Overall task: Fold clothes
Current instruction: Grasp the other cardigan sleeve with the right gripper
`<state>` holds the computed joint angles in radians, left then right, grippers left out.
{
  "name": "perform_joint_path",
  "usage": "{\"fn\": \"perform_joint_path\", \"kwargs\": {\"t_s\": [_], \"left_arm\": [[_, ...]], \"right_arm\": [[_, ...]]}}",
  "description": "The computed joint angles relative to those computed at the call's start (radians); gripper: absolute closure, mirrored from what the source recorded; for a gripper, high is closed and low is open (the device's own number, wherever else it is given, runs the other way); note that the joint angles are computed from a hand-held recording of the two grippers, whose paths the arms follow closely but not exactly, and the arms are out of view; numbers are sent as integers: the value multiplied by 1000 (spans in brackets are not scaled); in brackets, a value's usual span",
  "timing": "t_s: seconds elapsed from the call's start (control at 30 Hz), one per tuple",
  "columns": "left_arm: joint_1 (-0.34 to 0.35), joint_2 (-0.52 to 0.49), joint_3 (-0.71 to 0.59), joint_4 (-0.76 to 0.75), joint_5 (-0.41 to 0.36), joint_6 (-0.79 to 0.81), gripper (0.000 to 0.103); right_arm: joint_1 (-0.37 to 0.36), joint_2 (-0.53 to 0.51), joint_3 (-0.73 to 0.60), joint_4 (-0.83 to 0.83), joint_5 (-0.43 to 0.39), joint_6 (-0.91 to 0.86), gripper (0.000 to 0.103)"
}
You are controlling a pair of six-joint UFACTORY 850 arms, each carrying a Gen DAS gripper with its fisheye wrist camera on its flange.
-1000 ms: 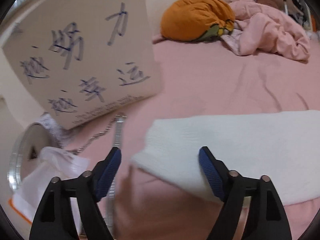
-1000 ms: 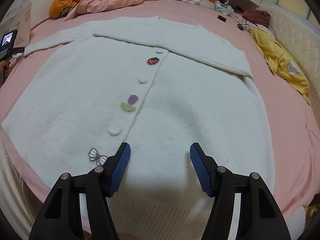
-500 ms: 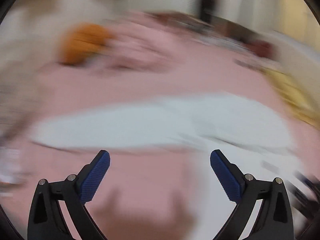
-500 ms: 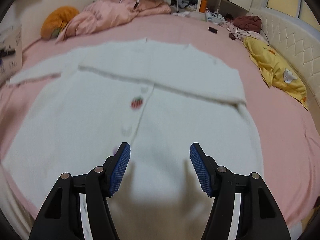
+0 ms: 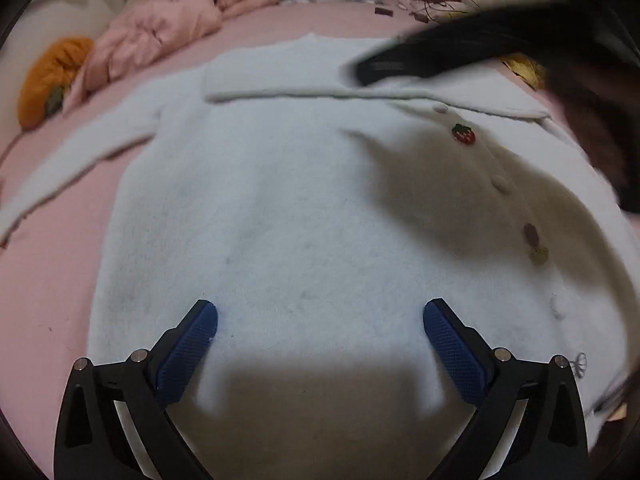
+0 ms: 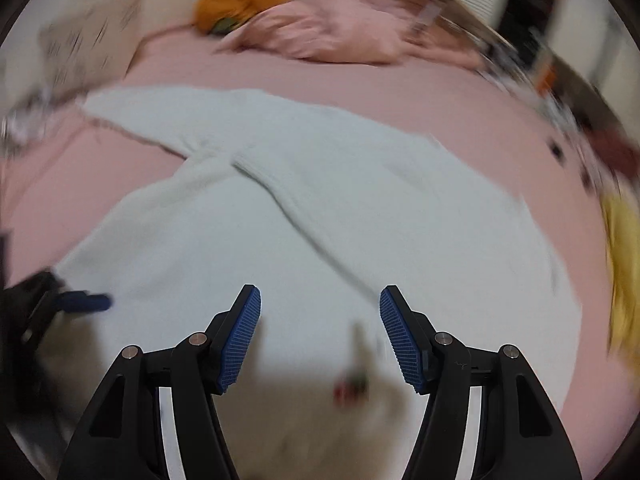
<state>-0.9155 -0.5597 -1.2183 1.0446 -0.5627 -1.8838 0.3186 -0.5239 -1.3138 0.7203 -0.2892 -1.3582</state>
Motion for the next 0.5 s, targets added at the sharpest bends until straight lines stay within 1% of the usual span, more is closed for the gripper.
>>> {"fn": "perform_joint_path", "kwargs": {"t_s": [0.07, 0.1, 0.13, 0.17, 0.2, 0.23, 0.33, 0.43, 0.47, 0.5], "left_arm": [[1, 20, 45, 117, 37, -150, 0], [1, 24, 55, 147, 47, -190, 0], [0, 22, 58, 169, 47, -217, 0], [-2, 17, 52, 174, 37, -220, 0], [-8, 14, 51, 181, 23, -224, 0], [-13, 8, 43, 178, 13, -220, 0], [-11, 13, 48, 196, 22, -243, 0], [-10, 8, 38, 195, 19, -237, 0], [-12, 9, 39, 198, 18, -242, 0], [-9, 10, 41, 200, 21, -241, 0]], "right_arm": [[36, -84, -105, -181, -17, 165, 40], [45, -110, -136, -223, -35, 209, 40], [51, -146, -183, -249, -72, 229, 40], [63, -181, -224, -298, -91, 260, 40], [70, -196, -240, -336, -84, 285, 40], [72, -217, -264, -343, -87, 290, 40], [61, -271, -346, -290, -133, 313, 40], [54, -305, -398, -297, -147, 365, 40], [50, -319, -423, -298, -163, 389, 42], [43, -334, -450, -288, -191, 415, 62]]}}
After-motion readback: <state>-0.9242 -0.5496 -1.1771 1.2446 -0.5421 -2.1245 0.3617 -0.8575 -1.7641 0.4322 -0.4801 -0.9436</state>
